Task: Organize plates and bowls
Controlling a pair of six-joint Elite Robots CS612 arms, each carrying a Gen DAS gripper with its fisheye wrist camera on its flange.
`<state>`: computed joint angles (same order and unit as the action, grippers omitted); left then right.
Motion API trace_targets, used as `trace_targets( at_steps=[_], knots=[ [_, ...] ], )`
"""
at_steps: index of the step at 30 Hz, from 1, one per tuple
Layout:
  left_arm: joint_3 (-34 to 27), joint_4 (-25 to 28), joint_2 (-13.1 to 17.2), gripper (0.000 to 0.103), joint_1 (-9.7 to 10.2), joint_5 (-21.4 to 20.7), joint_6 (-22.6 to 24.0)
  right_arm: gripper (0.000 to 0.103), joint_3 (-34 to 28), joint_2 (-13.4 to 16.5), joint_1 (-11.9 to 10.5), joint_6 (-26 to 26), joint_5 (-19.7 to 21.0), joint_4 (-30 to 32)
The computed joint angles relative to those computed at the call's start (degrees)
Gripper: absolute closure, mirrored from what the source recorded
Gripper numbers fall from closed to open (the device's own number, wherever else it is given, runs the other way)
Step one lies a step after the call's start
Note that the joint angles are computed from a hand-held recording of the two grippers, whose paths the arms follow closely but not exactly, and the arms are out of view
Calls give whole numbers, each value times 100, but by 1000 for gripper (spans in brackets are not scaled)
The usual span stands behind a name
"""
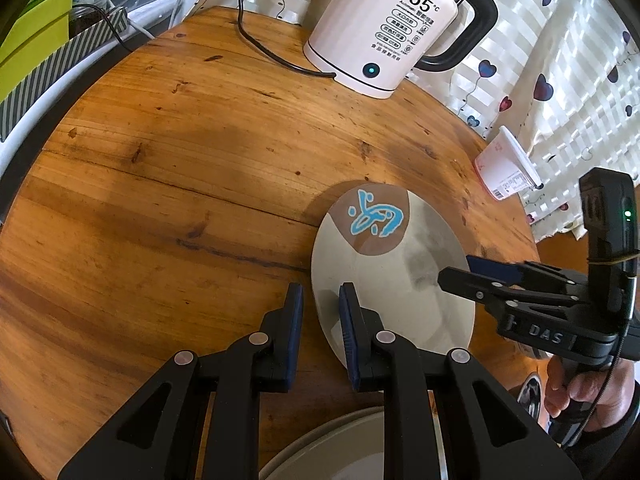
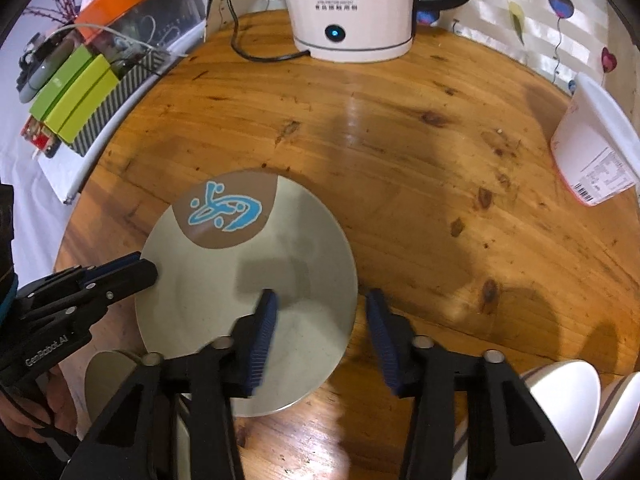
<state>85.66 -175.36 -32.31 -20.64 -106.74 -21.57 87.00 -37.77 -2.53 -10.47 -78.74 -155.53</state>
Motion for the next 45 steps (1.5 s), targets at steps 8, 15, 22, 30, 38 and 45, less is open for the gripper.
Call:
trace_targets(
  at_steps=[8,15,22,30,38,45],
  knots=[
    [29,-7,-27,84,-30,2,36,77,54,-18,-26,169,39,-177],
    [153,-255,-161,84,-37,83,29,77,120,-108,-25,172,69,-287],
    [232,-371,-250,84,-35,115,-21,77,205,-218,-25,195,134,-400],
    [445,-539,-409,84,-56,198,-30,77,396,-388,-14,168,157,-561],
    [719,-684,-575,84,-77,275,-79,77,618,-556,6,97,205,-666],
    [1083,-931,-757,84,-92,356,-139,77,906,-722,47,3,257,-766]
  ],
)
